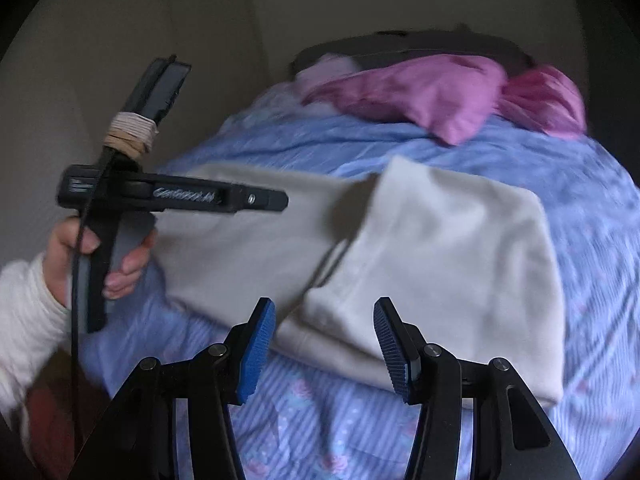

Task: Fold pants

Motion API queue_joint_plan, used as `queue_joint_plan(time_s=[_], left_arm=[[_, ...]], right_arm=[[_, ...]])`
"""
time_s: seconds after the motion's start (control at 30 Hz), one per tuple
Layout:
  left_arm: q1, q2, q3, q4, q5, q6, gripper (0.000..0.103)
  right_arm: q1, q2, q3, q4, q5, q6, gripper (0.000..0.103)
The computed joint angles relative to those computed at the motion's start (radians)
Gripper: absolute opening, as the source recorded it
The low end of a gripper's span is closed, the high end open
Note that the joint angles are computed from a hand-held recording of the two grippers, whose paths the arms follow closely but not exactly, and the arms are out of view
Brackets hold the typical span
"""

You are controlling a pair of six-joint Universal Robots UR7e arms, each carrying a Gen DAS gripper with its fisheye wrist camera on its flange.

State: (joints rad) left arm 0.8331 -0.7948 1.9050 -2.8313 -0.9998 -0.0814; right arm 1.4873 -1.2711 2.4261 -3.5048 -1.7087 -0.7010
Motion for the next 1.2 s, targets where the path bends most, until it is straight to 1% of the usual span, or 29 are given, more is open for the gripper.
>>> queue_joint_plan(time_s=[0.1,0.17,0.23,0.27,0.3,0.33,0.37,0.43,0.5,0.57,0.6,0.63,0.67,0.7,0.73,0.77,0.83,0.9,0.93,0.97,1.03,1.07,1.1,1.17,1.2], left_arm=[[-0.003,-0.014,0.051,-0.006,0.005,-0.004,0.065],[0.003,-0.022,0.075,-0.014,-0.005,-0.014,0.065],[0.013,-0.028,0.081,-0.006,-0.026,-0.02,0.064],[0.014,-0.031,0.084,-0.005,-0.026,-0.02,0.064],[0.012,-0.031,0.085,-0.009,-0.02,-0.018,0.063],[0.013,-0.035,0.088,-0.017,-0.018,-0.013,0.062],[0.012,-0.036,0.087,-0.028,-0.018,-0.006,0.062],[0.014,-0.034,0.078,-0.051,-0.02,0.008,0.062],[0.015,-0.022,0.048,-0.066,-0.027,0.029,0.062],[0.015,-0.005,0.008,-0.055,-0.025,0.028,0.062],[0.015,-0.001,-0.005,-0.047,-0.03,0.028,0.062],[0.016,0.005,-0.022,-0.04,-0.04,0.032,0.062],[0.016,0.009,-0.035,-0.034,-0.043,0.039,0.062],[0.012,0.014,-0.044,-0.03,-0.038,0.048,0.062],[0.009,0.017,-0.046,-0.031,-0.033,0.055,0.062],[0.007,0.019,-0.047,-0.031,-0.027,0.065,0.062],[0.004,0.023,-0.045,-0.03,-0.016,0.073,0.062],[0.008,0.021,-0.04,-0.027,-0.025,0.072,0.062],[0.009,0.021,-0.039,-0.026,-0.027,0.069,0.062],[0.011,0.021,-0.038,-0.023,-0.028,0.067,0.062],[0.012,0.021,-0.034,-0.015,-0.022,0.06,0.062],[0.012,0.019,-0.031,-0.014,-0.023,0.06,0.062],[0.012,0.016,-0.027,-0.012,-0.022,0.061,0.062],[0.01,0.012,-0.02,-0.02,-0.013,0.063,0.062],[0.009,0.009,-0.018,-0.025,-0.011,0.065,0.062]], right_arm=[[0.026,0.045,-0.038,0.053,-0.049,-0.002,0.053],[0.042,0.082,-0.063,0.074,-0.09,-0.009,0.052],[0.058,0.122,-0.078,0.041,-0.149,-0.014,0.038],[0.063,0.134,-0.085,0.034,-0.172,-0.01,0.022],[0.064,0.135,-0.085,0.033,-0.186,-0.001,0.009],[0.06,0.13,-0.084,0.036,-0.187,0.013,0.009],[0.055,0.117,-0.078,0.042,-0.171,0.021,0.002],[0.046,0.079,-0.055,0.069,-0.115,0.022,0.002],[0.057,0.063,-0.029,0.049,-0.084,-0.004,0.001],[0.082,0.097,-0.011,-0.064,-0.109,-0.058,0.002],[0.091,0.126,-0.004,-0.148,-0.127,-0.087,0.007],[0.102,0.156,-0.006,-0.223,-0.161,-0.112,0.017],[0.107,0.176,-0.012,-0.256,-0.183,-0.125,0.047],[0.104,0.179,-0.013,-0.258,-0.182,-0.129,0.063],[0.093,0.172,-0.009,-0.247,-0.156,-0.127,0.063],[0.085,0.163,-0.014,-0.212,-0.146,-0.119,0.063],[0.083,0.169,-0.034,-0.177,-0.168,-0.092,0.062],[0.072,0.177,-0.055,-0.158,-0.166,-0.079,0.054],[0.065,0.175,-0.062,-0.131,-0.161,-0.071,0.051],[0.064,0.177,-0.067,-0.113,-0.162,-0.067,0.046],[0.062,0.191,-0.078,-0.094,-0.186,-0.074,0.035],[0.062,0.199,-0.087,-0.082,-0.202,-0.067,0.027],[0.055,0.193,-0.09,-0.053,-0.198,-0.049,0.021],[0.051,0.189,-0.085,-0.068,-0.188,-0.042,0.016],[0.051,0.183,-0.077,-0.081,-0.179,-0.044,0.016]])
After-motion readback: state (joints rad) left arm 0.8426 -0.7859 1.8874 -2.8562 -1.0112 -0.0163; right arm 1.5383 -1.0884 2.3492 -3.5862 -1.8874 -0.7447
